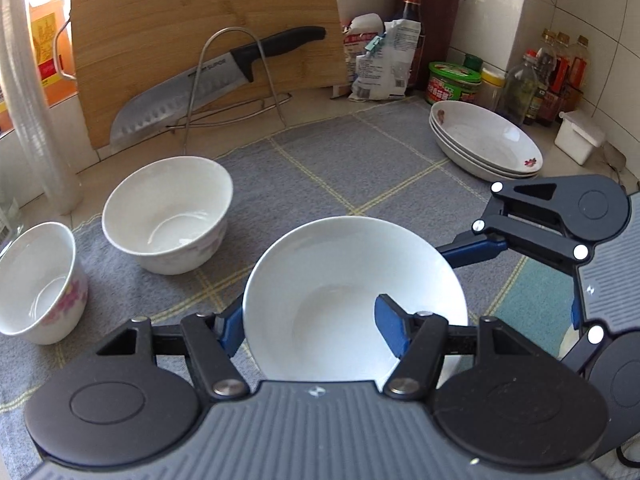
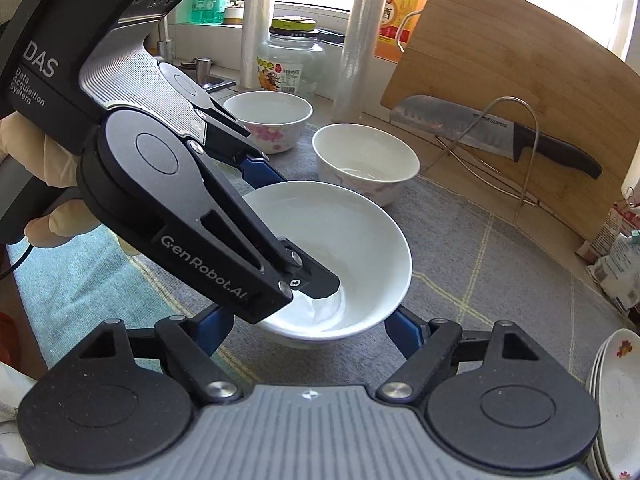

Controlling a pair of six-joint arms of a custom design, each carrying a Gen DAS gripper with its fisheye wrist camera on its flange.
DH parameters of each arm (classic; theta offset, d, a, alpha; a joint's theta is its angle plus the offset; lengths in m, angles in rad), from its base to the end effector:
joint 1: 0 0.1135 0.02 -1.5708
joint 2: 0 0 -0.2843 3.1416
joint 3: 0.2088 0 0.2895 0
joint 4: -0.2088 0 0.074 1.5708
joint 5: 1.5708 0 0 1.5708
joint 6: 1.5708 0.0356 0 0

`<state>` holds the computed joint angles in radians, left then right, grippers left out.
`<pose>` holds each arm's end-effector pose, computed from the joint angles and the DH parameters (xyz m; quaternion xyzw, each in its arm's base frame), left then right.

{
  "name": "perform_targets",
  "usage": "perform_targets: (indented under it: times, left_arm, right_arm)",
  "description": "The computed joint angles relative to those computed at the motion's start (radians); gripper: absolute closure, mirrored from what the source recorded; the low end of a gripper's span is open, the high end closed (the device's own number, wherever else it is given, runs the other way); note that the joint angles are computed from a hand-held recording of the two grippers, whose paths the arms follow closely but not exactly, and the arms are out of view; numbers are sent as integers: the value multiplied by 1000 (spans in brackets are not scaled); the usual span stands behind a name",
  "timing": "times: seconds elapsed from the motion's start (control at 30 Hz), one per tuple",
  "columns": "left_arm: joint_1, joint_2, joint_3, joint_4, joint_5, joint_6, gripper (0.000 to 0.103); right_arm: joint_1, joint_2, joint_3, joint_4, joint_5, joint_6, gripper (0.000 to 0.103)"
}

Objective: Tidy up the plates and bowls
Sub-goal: 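Carry the white bowl across the towel with the left tool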

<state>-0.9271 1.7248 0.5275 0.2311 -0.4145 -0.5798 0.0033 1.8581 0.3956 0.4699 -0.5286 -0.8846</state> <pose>0.1816 -0.2181 0.0650 0.1011 0.9308 -0.0561 0.3469 0.2480 0.0188 0.0234 -0.4646 0.8035 0.1091 0.3557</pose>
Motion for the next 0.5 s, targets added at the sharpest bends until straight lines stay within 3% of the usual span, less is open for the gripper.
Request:
perform_targets:
  times: [0.5]
  left_arm:
    - [23, 140, 146, 23, 65, 88, 38]
  right_arm:
    - [-112, 42, 57, -42, 1, -40, 17]
